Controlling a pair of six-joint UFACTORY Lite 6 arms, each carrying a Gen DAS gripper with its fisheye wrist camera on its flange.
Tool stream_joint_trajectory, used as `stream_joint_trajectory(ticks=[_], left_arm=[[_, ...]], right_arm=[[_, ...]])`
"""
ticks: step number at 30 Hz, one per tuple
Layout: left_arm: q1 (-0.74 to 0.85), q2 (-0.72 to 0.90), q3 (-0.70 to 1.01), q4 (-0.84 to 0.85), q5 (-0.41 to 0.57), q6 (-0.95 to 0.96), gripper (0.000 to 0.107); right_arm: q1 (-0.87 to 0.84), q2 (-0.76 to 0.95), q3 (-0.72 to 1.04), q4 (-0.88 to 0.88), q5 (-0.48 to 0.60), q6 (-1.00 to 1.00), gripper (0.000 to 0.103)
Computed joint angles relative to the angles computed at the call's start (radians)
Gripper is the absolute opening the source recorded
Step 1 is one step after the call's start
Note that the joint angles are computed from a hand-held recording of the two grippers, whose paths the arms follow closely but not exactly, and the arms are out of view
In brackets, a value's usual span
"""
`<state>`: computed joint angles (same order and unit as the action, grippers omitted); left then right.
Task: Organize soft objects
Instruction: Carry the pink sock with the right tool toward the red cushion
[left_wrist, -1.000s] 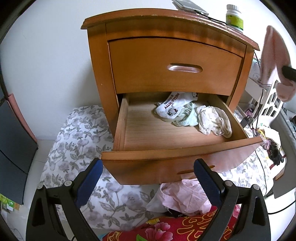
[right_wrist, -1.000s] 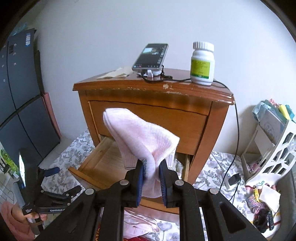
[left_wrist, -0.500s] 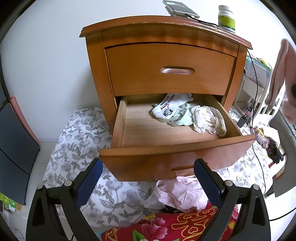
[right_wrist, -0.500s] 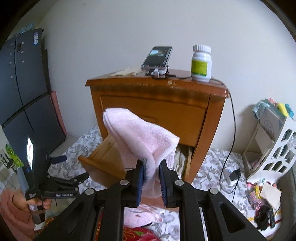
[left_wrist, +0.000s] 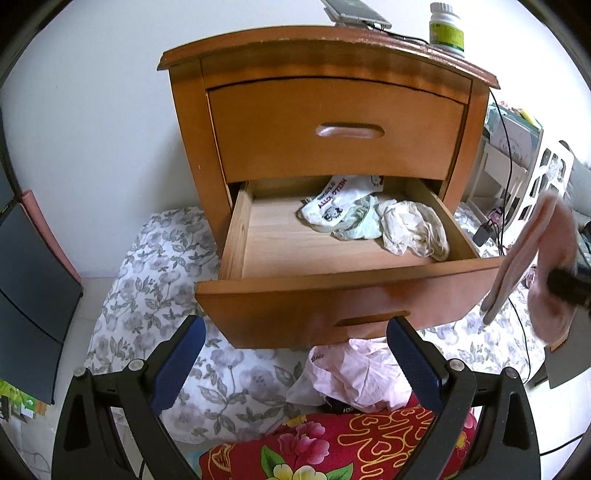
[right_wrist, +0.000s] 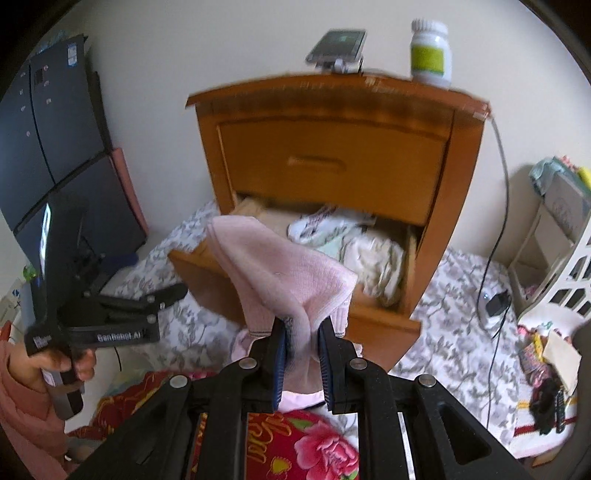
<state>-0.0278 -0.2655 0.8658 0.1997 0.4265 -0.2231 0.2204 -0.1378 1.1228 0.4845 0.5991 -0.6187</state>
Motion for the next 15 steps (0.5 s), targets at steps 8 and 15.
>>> stream_joint_trajectory(ticks=[8,15], left_arm=[[0.008,0.016,-0.006,-0.027,0.007,0.023,0.099],[0.036,0.039,-0.006,-0.076,0.006,0.068,0.099]], right_arm=[[0.040,0.053,-0.066,-0.036,-0.022,0.019,0.017],[0.073,0.140,-0.072,-0.080,-0.053,0.061,0.018]])
